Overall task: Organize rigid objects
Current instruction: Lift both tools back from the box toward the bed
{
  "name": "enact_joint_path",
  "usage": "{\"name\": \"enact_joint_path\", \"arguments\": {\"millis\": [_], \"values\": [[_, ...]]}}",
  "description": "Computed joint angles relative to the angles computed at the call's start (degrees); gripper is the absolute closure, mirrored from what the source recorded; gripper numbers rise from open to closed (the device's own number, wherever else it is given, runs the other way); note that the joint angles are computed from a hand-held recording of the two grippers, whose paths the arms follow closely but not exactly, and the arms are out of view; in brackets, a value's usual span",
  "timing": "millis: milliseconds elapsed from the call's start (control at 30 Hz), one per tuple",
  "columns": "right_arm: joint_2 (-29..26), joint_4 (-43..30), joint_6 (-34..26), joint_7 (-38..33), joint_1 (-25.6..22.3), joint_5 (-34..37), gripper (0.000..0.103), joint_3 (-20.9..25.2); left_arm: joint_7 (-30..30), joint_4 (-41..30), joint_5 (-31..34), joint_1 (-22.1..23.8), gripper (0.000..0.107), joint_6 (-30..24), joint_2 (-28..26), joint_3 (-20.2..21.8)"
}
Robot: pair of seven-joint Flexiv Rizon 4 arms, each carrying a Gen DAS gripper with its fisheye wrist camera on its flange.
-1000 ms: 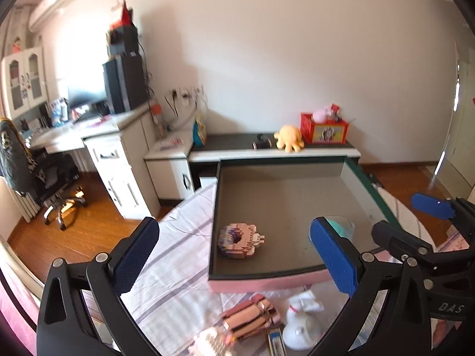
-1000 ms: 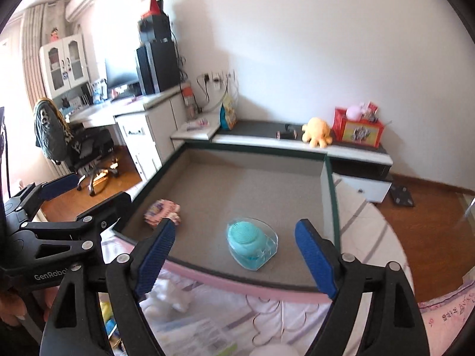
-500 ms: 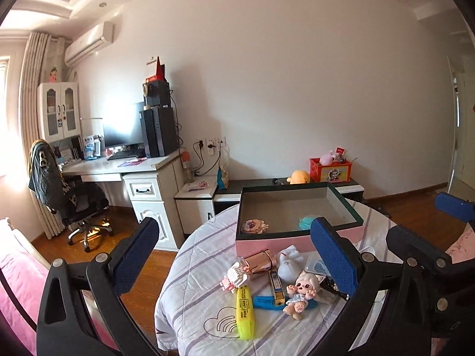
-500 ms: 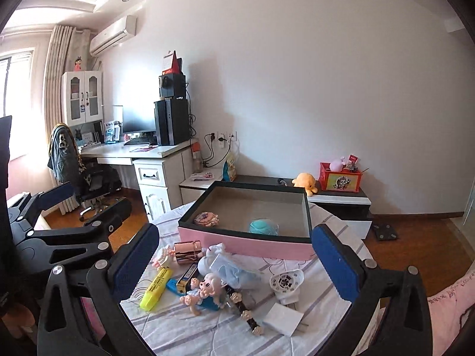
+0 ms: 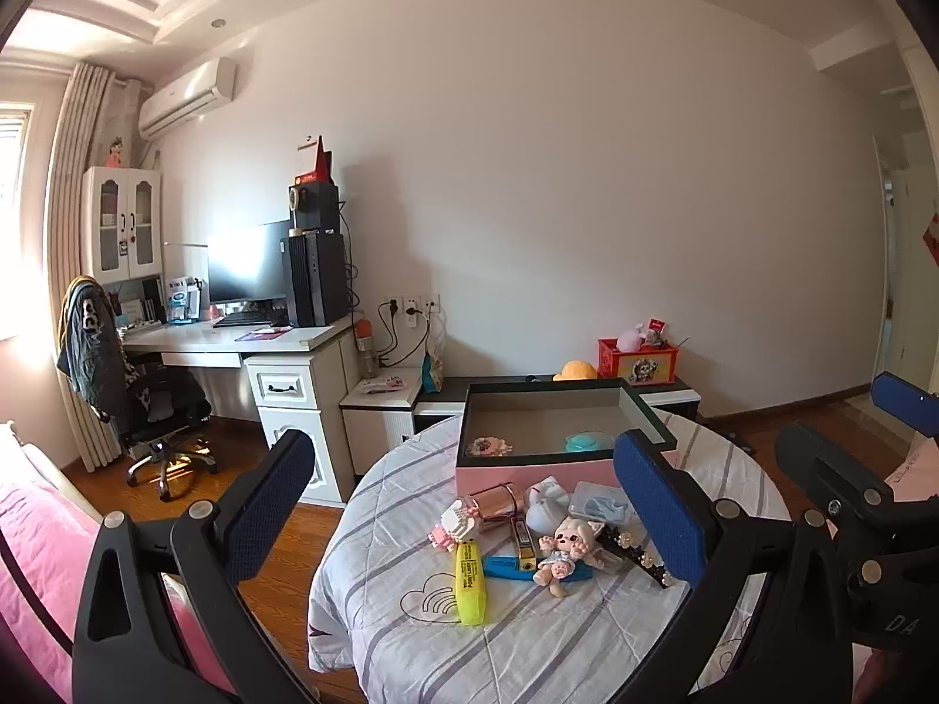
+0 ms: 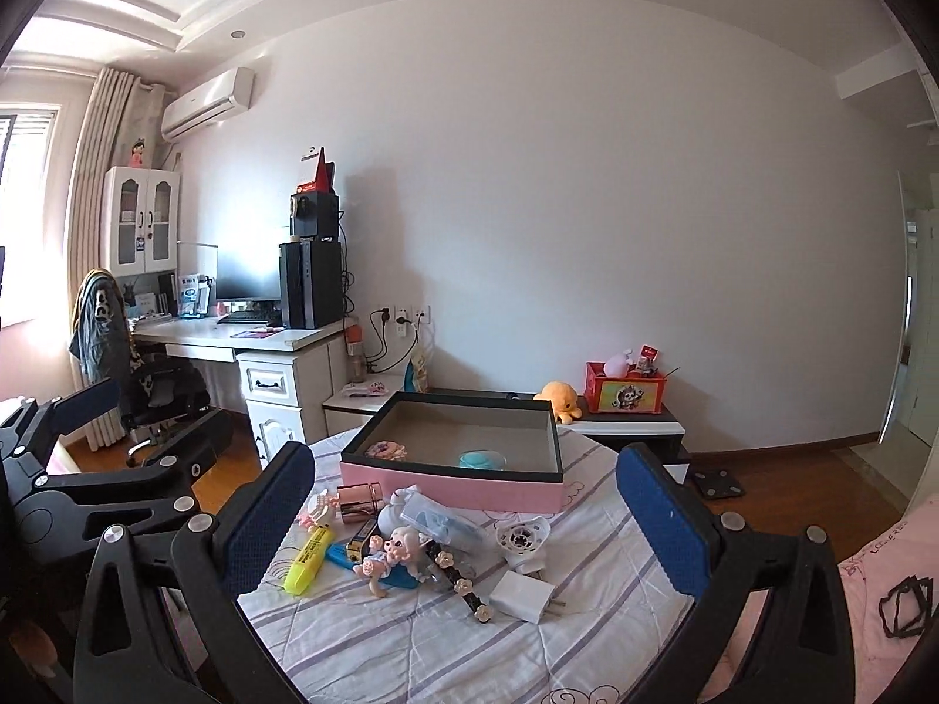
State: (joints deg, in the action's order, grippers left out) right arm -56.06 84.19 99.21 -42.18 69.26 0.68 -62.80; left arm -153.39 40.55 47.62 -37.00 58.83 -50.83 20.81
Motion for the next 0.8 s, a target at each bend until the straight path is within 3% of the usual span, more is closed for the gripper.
{"name": "enact_joint_path", "arguments": {"millis": [467,800], "values": [[-0.55,2.22,1.19,-1.41,3.12,2.81,0.0,-2.71,-4.09,2.65,3.42,-1.64,0.004,-0.09,2.02,0.79],[0.89,1.02,0.3,-1.91,0.97,1.18,0.0,0.21,-1.87,1.54,2.14,-0.57,0.004,-0.89,1.16,-0.9]]}}
